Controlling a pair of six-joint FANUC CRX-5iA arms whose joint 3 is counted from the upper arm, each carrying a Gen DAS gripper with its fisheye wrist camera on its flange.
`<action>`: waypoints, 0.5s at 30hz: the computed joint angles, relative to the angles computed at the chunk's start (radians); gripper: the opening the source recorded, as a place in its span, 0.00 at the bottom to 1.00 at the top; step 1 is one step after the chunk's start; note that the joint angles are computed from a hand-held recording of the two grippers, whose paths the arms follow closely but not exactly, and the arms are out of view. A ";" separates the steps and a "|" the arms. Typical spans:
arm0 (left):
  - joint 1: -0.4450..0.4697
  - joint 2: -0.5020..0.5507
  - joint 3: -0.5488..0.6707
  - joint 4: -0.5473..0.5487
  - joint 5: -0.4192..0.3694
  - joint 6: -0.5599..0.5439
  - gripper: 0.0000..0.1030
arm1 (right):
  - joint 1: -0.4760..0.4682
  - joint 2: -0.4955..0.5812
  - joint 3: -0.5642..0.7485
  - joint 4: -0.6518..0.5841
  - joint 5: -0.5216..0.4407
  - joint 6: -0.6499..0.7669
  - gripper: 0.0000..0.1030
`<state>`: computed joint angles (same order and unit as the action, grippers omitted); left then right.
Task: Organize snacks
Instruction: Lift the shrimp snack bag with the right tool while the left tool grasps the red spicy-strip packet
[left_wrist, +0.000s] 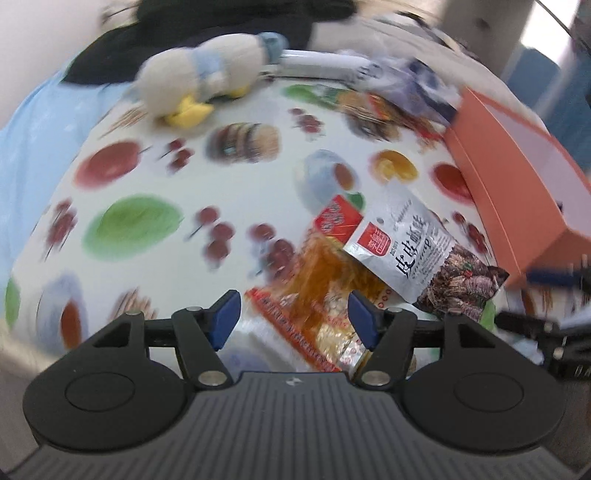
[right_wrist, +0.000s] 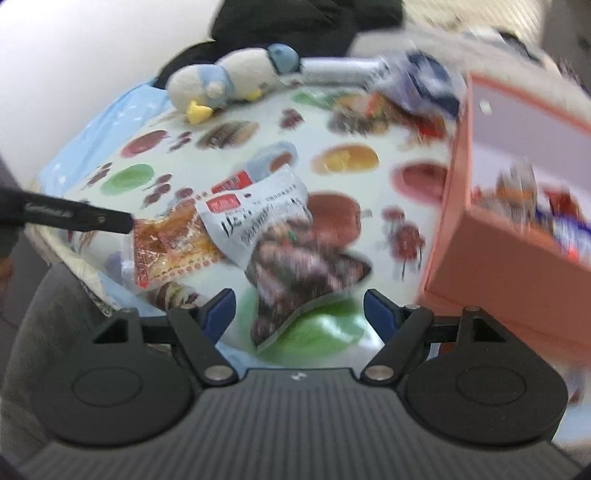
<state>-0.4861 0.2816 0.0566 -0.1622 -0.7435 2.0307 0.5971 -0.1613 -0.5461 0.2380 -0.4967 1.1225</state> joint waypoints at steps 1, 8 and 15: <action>0.001 0.013 0.015 0.002 -0.008 -0.037 0.67 | -0.001 0.003 -0.001 0.011 0.017 0.026 0.76; 0.025 0.069 0.051 0.054 -0.012 -0.234 0.67 | -0.020 0.084 0.072 -0.048 0.074 0.368 0.76; 0.049 0.101 0.045 0.119 -0.014 -0.379 0.66 | -0.036 0.185 0.179 -0.141 -0.029 0.548 0.76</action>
<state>-0.4369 0.3827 0.1014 -0.0434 -0.7575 1.6515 0.5607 0.0234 -0.3667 0.0975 -0.5260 1.6700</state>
